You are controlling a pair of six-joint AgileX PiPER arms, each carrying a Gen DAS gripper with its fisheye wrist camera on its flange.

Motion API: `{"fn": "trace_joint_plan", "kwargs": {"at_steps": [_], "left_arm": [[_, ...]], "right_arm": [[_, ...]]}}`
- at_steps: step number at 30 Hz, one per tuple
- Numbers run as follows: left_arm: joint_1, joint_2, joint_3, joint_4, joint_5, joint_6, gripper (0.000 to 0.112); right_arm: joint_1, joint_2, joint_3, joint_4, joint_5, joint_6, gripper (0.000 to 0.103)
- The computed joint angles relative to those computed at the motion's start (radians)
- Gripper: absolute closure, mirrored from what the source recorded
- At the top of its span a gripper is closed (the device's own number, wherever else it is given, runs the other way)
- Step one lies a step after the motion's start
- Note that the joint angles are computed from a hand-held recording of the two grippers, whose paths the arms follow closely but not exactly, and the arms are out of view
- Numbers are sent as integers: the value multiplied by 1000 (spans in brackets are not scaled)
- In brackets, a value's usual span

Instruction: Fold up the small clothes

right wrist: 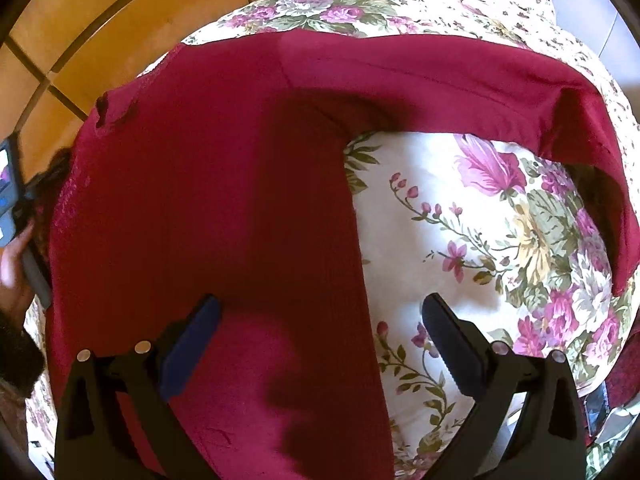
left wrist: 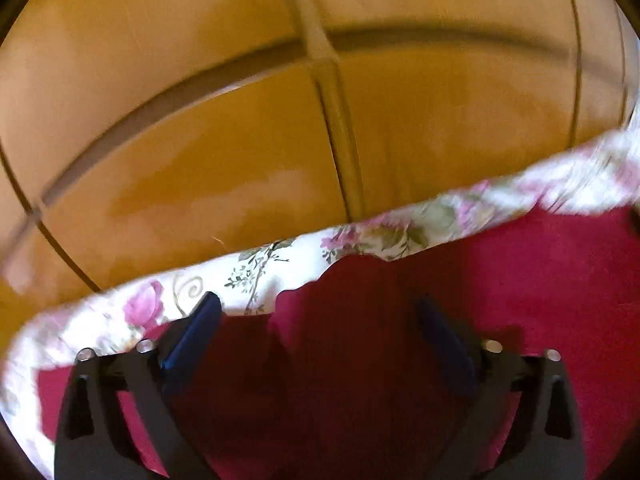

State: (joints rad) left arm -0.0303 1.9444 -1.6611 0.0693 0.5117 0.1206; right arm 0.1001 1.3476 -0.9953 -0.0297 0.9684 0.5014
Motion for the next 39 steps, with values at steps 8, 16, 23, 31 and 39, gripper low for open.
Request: {"fn": "trace_joint_plan", "kwargs": {"at_steps": [8, 16, 23, 31, 39], "left_arm": [[368, -172, 226, -800, 111, 686, 15], [809, -93, 191, -976, 431, 590, 35], [936, 128, -57, -1084, 680, 340, 55], [914, 228, -193, -1060, 636, 95, 103], [929, 364, -614, -934, 656, 16, 105]], "right_arm": [[56, -38, 21, -5, 12, 31, 2], [121, -76, 31, -27, 34, 68, 2], [152, -54, 32, -46, 57, 75, 2], [129, -67, 46, -16, 56, 54, 2], [126, -64, 54, -10, 46, 49, 2]]}}
